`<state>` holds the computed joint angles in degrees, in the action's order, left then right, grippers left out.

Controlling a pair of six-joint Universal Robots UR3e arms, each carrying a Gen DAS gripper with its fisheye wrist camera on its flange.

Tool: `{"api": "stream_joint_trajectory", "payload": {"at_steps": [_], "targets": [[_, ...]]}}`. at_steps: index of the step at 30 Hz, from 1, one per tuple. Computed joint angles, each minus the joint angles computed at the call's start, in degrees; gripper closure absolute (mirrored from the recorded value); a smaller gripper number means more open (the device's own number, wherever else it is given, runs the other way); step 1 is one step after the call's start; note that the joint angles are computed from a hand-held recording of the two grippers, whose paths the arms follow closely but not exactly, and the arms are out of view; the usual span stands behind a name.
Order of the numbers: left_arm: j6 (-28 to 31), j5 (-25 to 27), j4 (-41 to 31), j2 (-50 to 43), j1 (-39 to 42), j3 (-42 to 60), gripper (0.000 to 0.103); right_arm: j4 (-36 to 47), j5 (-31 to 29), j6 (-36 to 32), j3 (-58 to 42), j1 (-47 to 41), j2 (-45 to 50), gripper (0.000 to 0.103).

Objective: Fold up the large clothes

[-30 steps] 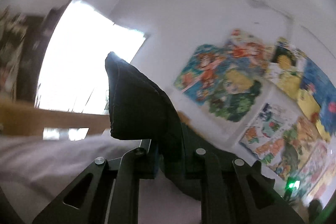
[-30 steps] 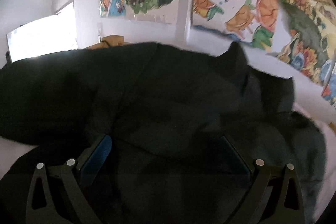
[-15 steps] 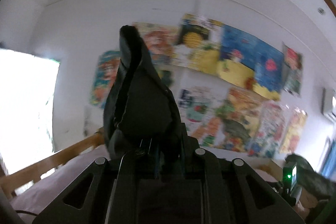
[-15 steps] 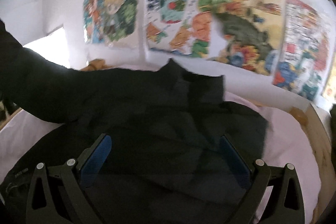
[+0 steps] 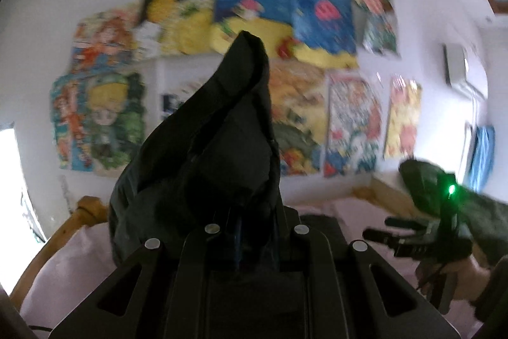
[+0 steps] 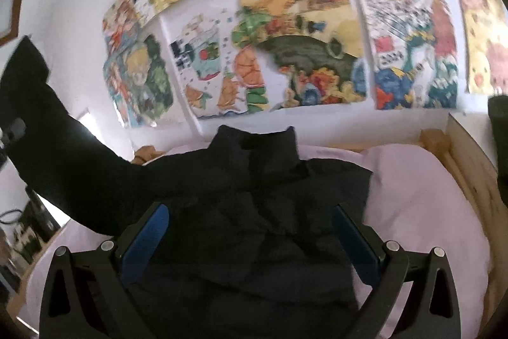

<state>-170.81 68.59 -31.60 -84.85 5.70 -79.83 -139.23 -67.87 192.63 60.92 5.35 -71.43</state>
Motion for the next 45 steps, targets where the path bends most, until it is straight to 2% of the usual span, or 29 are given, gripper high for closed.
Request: {"api": "stream_joint_trajectory", "payload": {"at_steps": [4,8,13,16,23,25,28,30,33,34,37,39,40,41,42,43,45], "targets": [[1.5,8.6,1.9,-11.1,-10.2,5.1,0.093,-2.5,5.6,3.2,7.4,-6.0,-2.9,0.0],[2.2,12.2,3.3,-18.5,-15.0,6.0,0.094,-5.2,13.1,8.3,14.0,-12.3,-3.9,0.0],[2.6,13.3,3.3,-28.2,-18.5,7.4,0.094,-10.1,26.8,14.7,20.9,-19.2,-1.4,0.0],[1.9,10.1,3.3,-30.4,-17.3,5.7,0.094,-12.4,32.5,17.3,22.5,-21.0,1.4,0.0],[1.6,2.8,-7.3,-35.2,-13.4,10.8,0.091,-18.1,40.2,22.1,20.8,-20.6,10.1,0.0],[2.3,0.8,-10.8,-36.1,-12.5,12.4,0.086,-18.8,41.0,23.7,18.6,-19.7,12.8,0.0],[3.6,-4.3,-15.5,-36.6,-10.8,13.8,0.07,-18.3,41.0,24.8,14.2,-17.7,16.4,0.0],[4.2,-6.8,-16.5,-36.0,-10.2,12.9,0.055,-15.4,40.3,23.5,11.3,-16.4,17.8,0.0],[5.7,-9.0,-17.3,-34.6,-9.6,11.6,0.046,-12.0,36.7,23.0,7.6,-14.1,19.3,0.002],[6.2,-9.6,-18.2,-33.9,-9.2,11.3,0.045,-12.0,35.9,23.4,6.8,-13.6,19.8,0.004],[6.0,-11.3,-20.0,-31.4,-7.6,9.4,0.045,-8.8,32.7,21.6,5.3,-12.3,19.7,0.021],[5.8,-12.6,-21.3,-28.6,-5.8,7.4,0.045,-7.4,30.0,20.8,5.3,-11.6,19.1,0.039],[5.9,-13.1,-21.4,-26.6,-4.5,5.8,0.045,-6.1,28.3,20.1,5.1,-11.2,18.7,0.044],[5.7,-13.1,-21.0,-24.7,-3.6,4.4,0.045,-5.6,27.1,19.6,5.2,-11.0,18.3,0.055],[5.5,-12.6,-20.0,-22.6,-2.4,2.7,0.045,-5.2,25.8,19.2,5.8,-10.9,17.6,0.075],[5.2,-11.6,-18.5,-20.1,-0.8,0.8,0.045,-5.8,25.8,19.5,6.6,-11.3,17.2,0.089],[4.3,-8.8,-15.2,-16.3,1.9,-1.9,0.045,-6.0,26.9,21.1,7.3,-12.2,16.4,0.096]]}}
